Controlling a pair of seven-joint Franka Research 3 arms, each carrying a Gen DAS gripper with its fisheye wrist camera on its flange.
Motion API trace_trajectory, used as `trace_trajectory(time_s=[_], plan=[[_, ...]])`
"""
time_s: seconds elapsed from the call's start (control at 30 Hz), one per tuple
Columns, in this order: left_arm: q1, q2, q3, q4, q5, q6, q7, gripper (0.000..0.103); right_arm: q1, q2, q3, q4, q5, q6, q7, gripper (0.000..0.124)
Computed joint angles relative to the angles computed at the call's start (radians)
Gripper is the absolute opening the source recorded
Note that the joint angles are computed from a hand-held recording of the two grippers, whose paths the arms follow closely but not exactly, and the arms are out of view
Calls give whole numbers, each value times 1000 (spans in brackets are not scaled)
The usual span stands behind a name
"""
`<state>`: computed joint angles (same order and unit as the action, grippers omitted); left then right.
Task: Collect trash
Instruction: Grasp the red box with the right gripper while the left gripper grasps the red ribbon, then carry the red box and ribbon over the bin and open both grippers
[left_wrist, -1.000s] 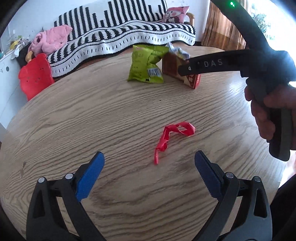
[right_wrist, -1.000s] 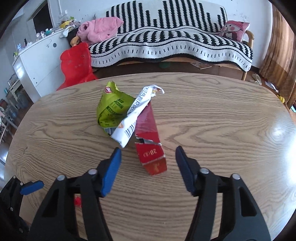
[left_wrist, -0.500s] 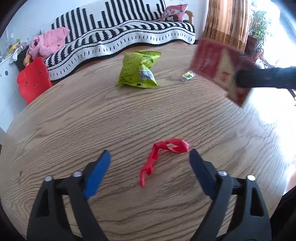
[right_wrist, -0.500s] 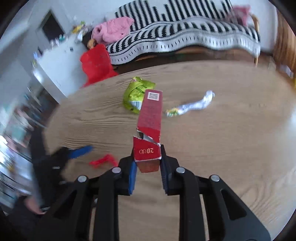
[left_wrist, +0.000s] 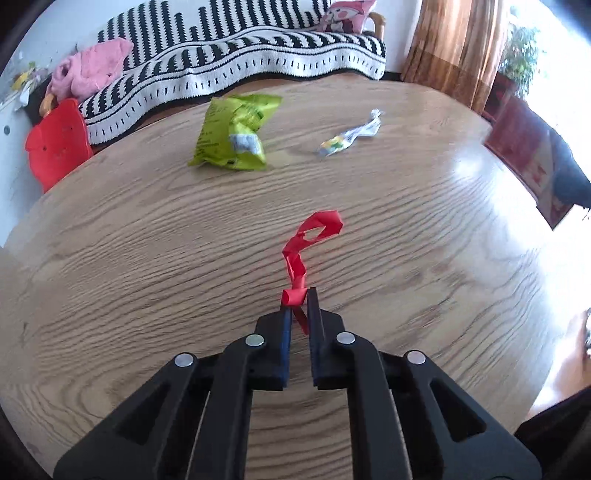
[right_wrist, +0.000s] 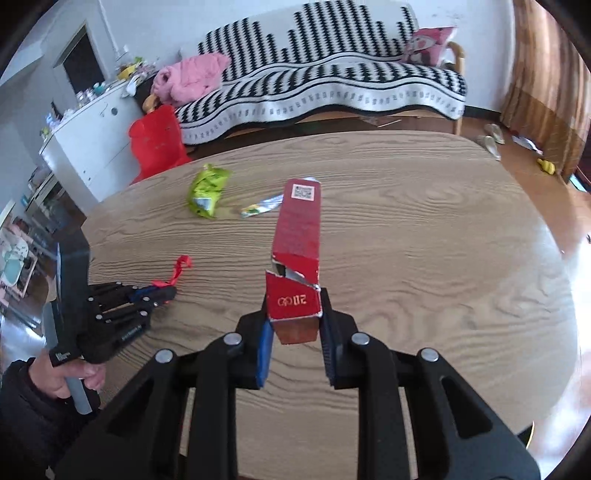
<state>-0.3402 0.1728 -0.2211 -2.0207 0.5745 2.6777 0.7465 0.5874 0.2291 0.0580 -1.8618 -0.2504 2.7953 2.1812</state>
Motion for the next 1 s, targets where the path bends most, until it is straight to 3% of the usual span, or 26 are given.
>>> trace_trajectory(time_s=[0.23,0.53,0.83,1.0], plan=[[-42,24,-24,81,5,15,-27,7,-46,-178,-22,-210,-157,31,177,23],[-174,191,-68,319,-25,26,80,7,-215,-448,54,-499,-332,-35,375,22],[-328,423,-105,618,-129,17,310,7,-357,-703,85,-787,-217,-81,371,23],[-392,544,-120,778,-208,-21,426,7,-377,-740,51,-870,-61,-151,274,23]])
